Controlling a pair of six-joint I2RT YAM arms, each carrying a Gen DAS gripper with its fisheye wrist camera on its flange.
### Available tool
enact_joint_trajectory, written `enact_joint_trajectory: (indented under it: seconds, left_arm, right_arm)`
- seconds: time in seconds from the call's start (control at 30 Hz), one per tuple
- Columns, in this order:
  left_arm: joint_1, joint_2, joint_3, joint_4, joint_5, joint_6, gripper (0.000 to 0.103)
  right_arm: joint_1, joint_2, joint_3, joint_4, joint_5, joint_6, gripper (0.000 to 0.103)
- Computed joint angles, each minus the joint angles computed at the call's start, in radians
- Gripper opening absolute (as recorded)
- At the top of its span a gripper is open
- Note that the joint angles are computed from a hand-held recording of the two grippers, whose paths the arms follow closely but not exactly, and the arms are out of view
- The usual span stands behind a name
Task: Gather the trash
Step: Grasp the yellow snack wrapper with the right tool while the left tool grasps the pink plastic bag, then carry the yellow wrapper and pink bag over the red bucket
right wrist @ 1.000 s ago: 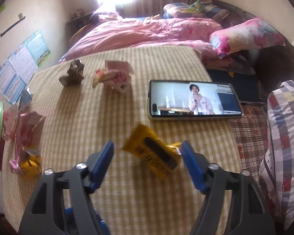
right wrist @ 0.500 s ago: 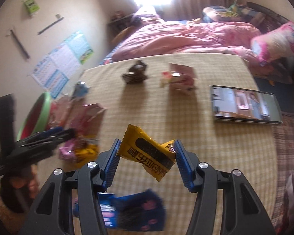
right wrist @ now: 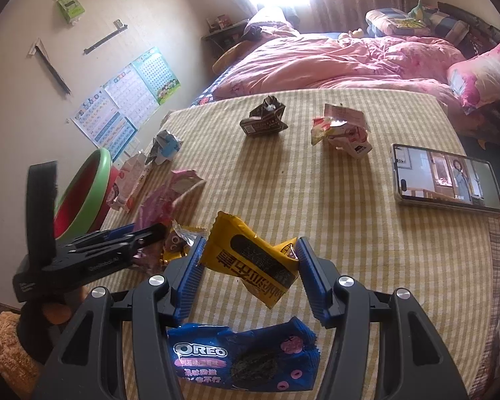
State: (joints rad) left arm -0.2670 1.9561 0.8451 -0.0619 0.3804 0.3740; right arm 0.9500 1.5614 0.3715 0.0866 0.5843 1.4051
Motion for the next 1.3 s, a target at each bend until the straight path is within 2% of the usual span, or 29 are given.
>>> enact_joint_trajectory:
  seconds: [0.1,0.17,0.27,0.4,0.63,0.67,0.7,0.77,0.8,0.87,1.07,1.3]
  left_arm:
    - [0.020,-0.015,-0.015,0.004,-0.004,0.005,0.047]
    - [0.029,-0.015,-0.014,0.003,-0.007,0.009,0.051]
    - [0.047,-0.007,-0.009,-0.005,-0.001,0.020,0.056]
    - [0.057,0.002,-0.005,-0.010,0.007,0.028,0.059]
    - [0.051,0.004,-0.016,0.010,0.002,0.036,0.061]
    - [0.051,0.003,-0.019,0.015,0.001,0.038,0.061]
    - [0.049,0.002,-0.023,0.021,-0.002,0.040,0.061]
    - [0.048,-0.001,-0.031,0.036,-0.005,0.036,0.052]
    - [0.051,-0.003,-0.033,0.041,-0.005,0.031,0.044]
    - [0.061,-0.003,-0.031,0.036,0.010,0.023,0.040]
    - [0.094,-0.053,-0.044,0.019,0.056,0.022,0.036]
    - [0.147,-0.170,-0.073,-0.018,0.121,0.034,0.036]
  right_arm:
    - [-0.015,0.043,0.000,0.040,-0.032,-0.008,0.055]
    - [-0.022,0.064,-0.003,0.065,-0.048,-0.010,0.055]
    - [-0.026,0.084,-0.006,0.088,-0.064,-0.010,0.061]
    - [-0.025,0.083,0.003,0.080,-0.061,-0.015,0.071]
    - [-0.015,0.092,0.007,0.063,-0.087,-0.023,0.073]
    - [-0.014,0.103,0.007,0.067,-0.095,-0.022,0.073]
    - [-0.015,0.112,0.006,0.074,-0.099,-0.019,0.067]
    - [-0.014,0.118,0.003,0.079,-0.103,-0.010,0.059]
    - [-0.011,0.116,0.001,0.078,-0.099,-0.005,0.054]
    - [-0.008,0.106,-0.004,0.081,-0.092,-0.003,0.046]
    - [-0.005,0.031,0.004,0.014,-0.035,-0.003,0.045]
    - [-0.029,-0.019,0.073,-0.038,0.011,-0.086,0.045]
